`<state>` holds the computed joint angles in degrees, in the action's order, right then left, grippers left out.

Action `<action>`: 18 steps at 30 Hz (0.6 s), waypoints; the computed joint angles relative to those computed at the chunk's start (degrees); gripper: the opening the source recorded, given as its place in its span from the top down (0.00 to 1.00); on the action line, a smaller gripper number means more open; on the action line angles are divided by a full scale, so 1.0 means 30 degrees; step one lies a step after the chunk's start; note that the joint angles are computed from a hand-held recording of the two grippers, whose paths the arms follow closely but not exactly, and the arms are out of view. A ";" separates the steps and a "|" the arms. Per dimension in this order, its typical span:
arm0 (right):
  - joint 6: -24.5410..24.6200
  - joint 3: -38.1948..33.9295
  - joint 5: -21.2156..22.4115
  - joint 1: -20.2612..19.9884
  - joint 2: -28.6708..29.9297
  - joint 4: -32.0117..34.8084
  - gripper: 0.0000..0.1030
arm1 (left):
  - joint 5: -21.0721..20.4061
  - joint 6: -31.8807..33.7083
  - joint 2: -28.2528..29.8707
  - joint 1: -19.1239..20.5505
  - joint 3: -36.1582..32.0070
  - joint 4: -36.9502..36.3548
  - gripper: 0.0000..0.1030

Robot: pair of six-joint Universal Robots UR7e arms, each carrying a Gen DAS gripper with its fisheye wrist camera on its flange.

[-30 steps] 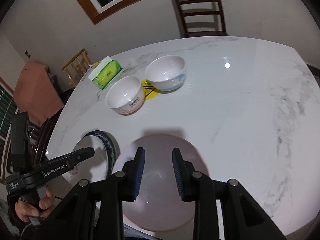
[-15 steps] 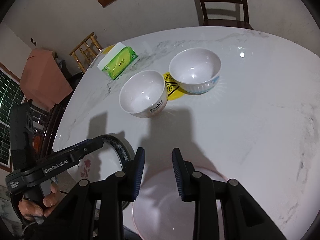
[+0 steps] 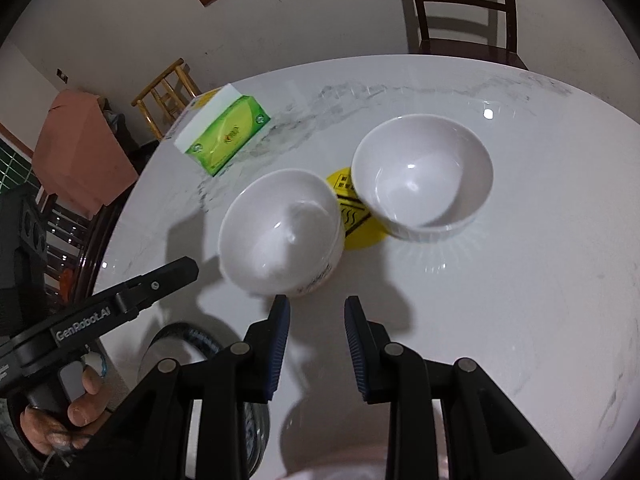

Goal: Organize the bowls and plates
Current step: 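Move the left gripper to the white Rabbit bowl rim and close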

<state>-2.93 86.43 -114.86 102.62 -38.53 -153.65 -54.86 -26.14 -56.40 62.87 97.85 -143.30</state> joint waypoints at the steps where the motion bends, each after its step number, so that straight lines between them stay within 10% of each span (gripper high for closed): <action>1: 0.0009 -0.0375 0.0012 -0.0068 0.0223 0.0238 0.72 | 0.0067 -0.0045 0.0194 0.0103 -0.0253 0.0179 0.67; 18: -0.0560 -0.3593 -0.0612 -0.0436 0.2544 0.1881 0.72 | 0.0117 0.0440 0.2456 0.1000 -0.2673 0.1564 0.68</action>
